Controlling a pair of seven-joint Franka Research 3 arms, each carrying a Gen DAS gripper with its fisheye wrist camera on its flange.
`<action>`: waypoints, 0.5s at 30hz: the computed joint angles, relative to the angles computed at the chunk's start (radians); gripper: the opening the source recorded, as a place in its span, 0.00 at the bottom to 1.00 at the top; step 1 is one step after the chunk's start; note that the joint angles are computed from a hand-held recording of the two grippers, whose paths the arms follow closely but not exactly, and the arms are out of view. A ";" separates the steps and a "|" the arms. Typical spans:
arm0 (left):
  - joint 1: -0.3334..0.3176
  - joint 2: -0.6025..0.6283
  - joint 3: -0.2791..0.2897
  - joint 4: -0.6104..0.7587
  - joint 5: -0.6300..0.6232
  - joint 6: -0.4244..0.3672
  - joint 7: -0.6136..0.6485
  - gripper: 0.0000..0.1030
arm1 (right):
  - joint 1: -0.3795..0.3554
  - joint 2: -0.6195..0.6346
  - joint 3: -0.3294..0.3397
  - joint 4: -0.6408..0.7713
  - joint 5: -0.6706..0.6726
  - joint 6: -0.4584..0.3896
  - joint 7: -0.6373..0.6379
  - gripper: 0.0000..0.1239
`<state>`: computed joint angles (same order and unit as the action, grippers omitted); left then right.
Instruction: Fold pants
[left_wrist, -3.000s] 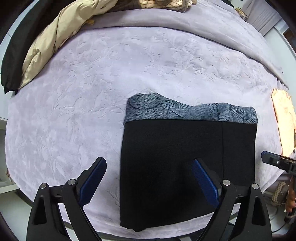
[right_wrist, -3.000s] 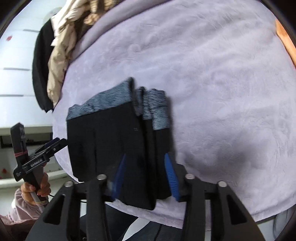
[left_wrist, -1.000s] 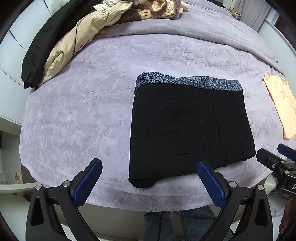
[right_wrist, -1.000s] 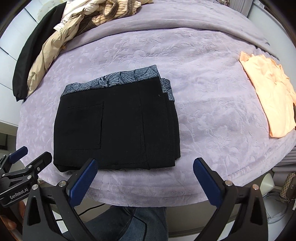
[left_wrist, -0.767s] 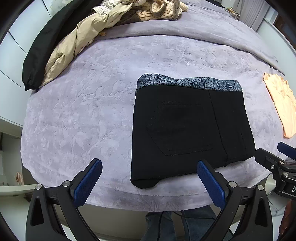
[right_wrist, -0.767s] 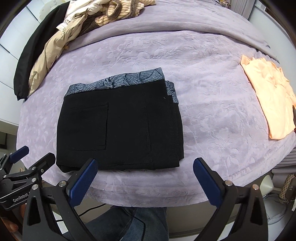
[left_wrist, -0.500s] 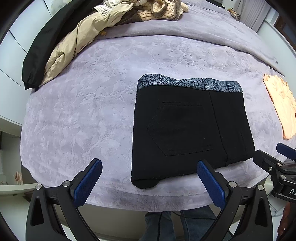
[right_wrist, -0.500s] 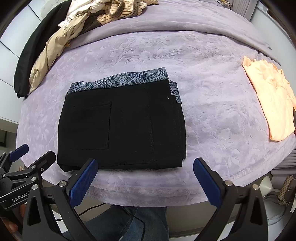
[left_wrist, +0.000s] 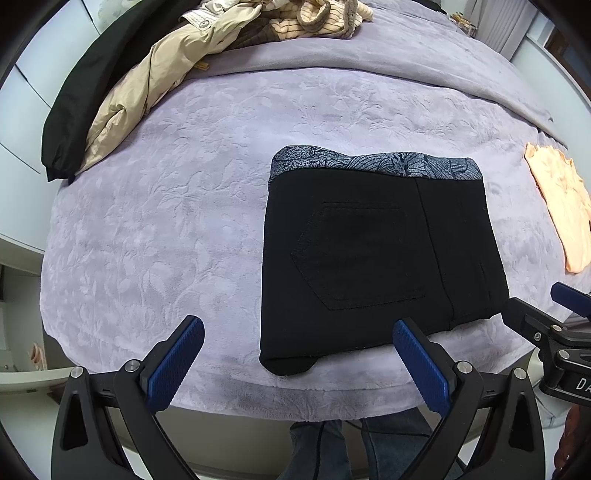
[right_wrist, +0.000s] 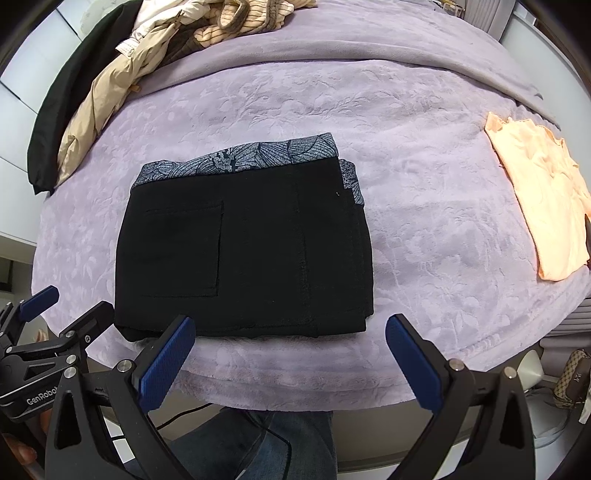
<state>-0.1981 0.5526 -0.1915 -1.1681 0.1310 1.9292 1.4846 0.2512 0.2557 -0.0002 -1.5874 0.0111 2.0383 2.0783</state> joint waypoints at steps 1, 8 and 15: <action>-0.002 0.001 0.000 0.002 0.002 -0.001 -0.002 1.00 | 0.000 0.000 0.000 0.000 -0.001 0.000 0.000 0.83; -0.002 0.000 0.000 -0.003 0.005 0.004 0.000 1.00 | 0.002 0.001 0.000 0.000 -0.003 0.003 -0.002 0.83; -0.001 -0.005 0.000 -0.012 0.005 0.008 0.001 1.00 | 0.005 0.003 0.001 0.009 -0.006 0.000 -0.002 0.83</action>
<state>-0.1995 0.5476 -0.1917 -1.1797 0.1359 1.9373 1.4855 0.2564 0.2587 0.0003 -1.5788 0.0055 2.0382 2.0766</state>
